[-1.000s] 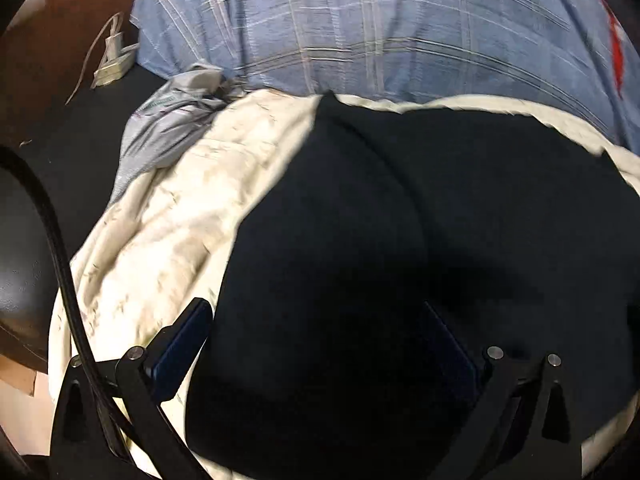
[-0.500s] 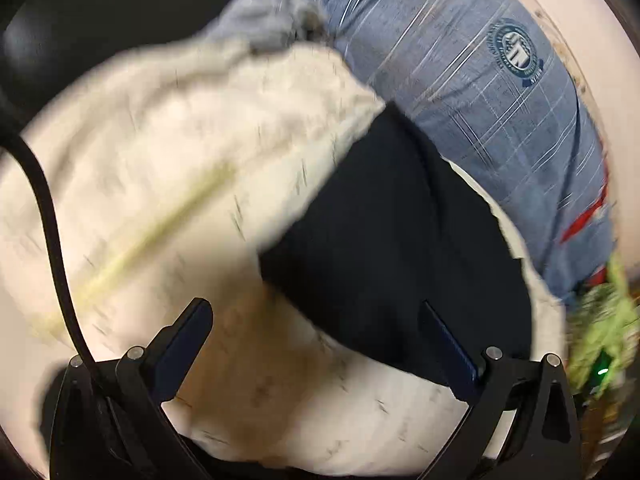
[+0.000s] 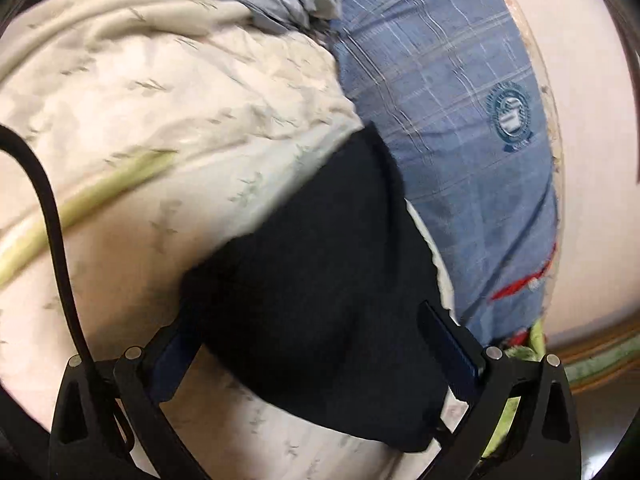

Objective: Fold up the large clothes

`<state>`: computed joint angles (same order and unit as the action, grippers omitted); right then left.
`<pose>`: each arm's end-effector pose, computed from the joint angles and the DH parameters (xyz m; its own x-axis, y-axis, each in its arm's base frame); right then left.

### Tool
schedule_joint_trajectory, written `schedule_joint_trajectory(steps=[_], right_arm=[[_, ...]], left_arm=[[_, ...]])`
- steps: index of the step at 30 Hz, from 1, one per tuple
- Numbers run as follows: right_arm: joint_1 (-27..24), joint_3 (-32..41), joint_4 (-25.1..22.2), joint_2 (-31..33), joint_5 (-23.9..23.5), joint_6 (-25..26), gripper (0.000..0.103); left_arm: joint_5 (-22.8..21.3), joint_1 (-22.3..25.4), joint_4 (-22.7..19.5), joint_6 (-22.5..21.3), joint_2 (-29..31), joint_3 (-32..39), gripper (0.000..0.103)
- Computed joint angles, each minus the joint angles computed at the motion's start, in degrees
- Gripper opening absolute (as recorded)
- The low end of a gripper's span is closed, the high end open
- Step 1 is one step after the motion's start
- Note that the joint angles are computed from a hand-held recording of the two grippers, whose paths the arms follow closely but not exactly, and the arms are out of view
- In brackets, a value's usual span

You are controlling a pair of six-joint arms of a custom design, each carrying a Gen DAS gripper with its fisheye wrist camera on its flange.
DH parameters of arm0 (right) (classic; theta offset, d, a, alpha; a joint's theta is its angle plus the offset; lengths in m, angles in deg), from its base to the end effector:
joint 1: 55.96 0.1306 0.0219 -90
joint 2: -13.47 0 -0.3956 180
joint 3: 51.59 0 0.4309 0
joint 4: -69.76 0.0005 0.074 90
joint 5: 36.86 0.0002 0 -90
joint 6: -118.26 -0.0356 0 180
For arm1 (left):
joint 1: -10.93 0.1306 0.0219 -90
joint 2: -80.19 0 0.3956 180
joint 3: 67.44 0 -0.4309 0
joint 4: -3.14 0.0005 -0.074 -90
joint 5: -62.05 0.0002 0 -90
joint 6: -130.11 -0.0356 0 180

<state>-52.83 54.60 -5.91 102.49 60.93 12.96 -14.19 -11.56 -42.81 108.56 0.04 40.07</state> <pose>0.4833 0.0211 0.5601 -0.8168 0.2172 -0.5345 0.2407 0.9702 0.0264 0.5525 -0.2385 0.5104 -0.7163 -0.6812 -0.1512 -0.3327 0.5239 -0.7842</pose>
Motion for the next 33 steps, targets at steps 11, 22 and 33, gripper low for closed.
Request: schedule_joint_trajectory(steps=[11, 22, 33], right_arm=[[-0.1, 0.5, -0.4, 0.4, -0.4, -0.6, 0.079], [-0.1, 0.4, -0.1, 0.2, -0.9, -0.7, 0.079], [-2.0, -0.2, 0.5, -1.4, -2.6, -1.5, 0.079]], left_arm=[[-2.3, 0.1, 2.5, 3.2, 0.7, -0.3, 0.086], [-12.1, -2.0, -5.2, -3.2, 2.1, 3.7, 0.02], [-12.3, -4.0, -2.0, -2.6, 4.7, 11.9, 0.012]])
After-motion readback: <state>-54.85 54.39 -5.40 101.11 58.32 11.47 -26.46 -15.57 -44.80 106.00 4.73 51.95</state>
